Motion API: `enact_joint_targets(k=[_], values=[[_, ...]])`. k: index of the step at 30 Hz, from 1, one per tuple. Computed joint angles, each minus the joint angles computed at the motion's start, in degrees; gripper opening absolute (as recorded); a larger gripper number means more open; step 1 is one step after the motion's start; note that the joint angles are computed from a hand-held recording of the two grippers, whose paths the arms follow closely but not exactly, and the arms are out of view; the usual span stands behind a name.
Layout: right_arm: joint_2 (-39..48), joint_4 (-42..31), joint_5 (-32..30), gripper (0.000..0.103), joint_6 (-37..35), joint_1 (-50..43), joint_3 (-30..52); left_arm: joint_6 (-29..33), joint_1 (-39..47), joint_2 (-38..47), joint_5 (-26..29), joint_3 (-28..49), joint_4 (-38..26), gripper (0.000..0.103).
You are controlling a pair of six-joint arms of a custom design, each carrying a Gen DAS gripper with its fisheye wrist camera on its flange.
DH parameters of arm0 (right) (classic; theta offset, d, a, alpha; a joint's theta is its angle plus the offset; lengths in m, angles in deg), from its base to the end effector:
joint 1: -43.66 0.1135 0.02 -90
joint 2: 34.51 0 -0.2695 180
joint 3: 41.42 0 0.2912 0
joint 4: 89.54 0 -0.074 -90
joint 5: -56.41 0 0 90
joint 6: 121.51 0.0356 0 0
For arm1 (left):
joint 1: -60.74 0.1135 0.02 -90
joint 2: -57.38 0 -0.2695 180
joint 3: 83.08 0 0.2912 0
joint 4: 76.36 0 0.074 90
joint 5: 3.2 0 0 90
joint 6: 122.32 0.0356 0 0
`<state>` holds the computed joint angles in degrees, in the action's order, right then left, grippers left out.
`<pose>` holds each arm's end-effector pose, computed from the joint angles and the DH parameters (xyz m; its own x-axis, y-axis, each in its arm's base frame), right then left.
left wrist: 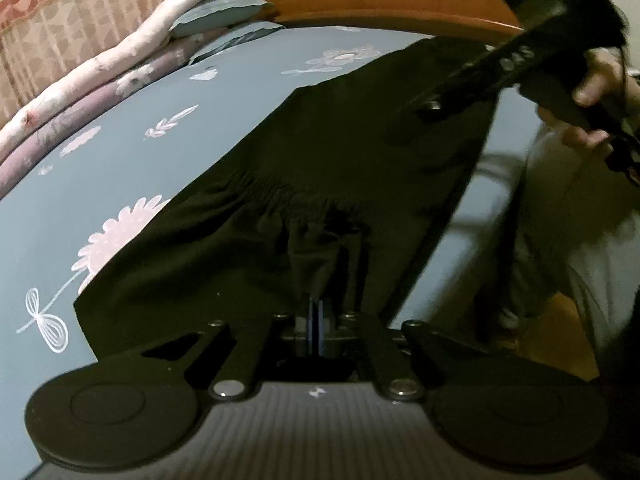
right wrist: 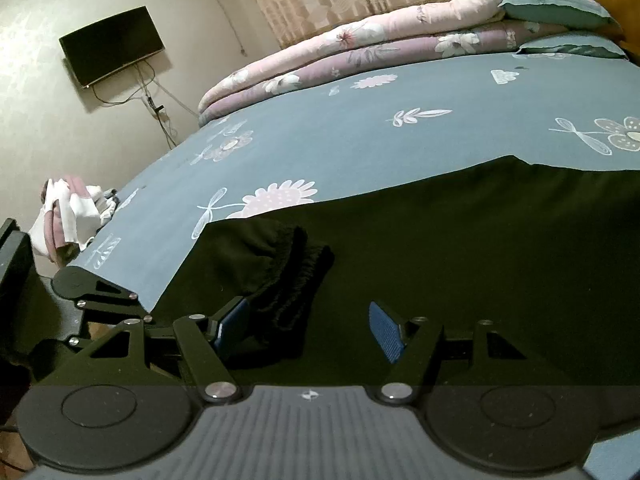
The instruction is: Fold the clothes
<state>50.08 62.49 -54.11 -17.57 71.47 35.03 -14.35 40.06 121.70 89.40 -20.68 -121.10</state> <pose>0.3211 0.1835 0.2773 -0.6715 -0.0991 -0.7343 -0.5416 0.7420 0.3951 0.2515 -0.0967 0.2669 -0.5294 0.5293 -0.6630 0.5732 0.7993 0.1804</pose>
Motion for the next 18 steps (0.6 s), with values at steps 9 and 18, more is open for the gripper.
enact_joint_targets(k=[9, 18], values=[[1.4, -1.2, 1.0, 0.072, -0.4, 1.0, 1.4, -2.9, 1.3, 0.3, 2.4, -0.5, -0.3, 0.006], [2.5, -0.5, 0.0, 0.072, -0.6, 2.0, 3.1, -6.6, 12.0, -10.3, 9.8, -3.8, -2.5, 0.028]])
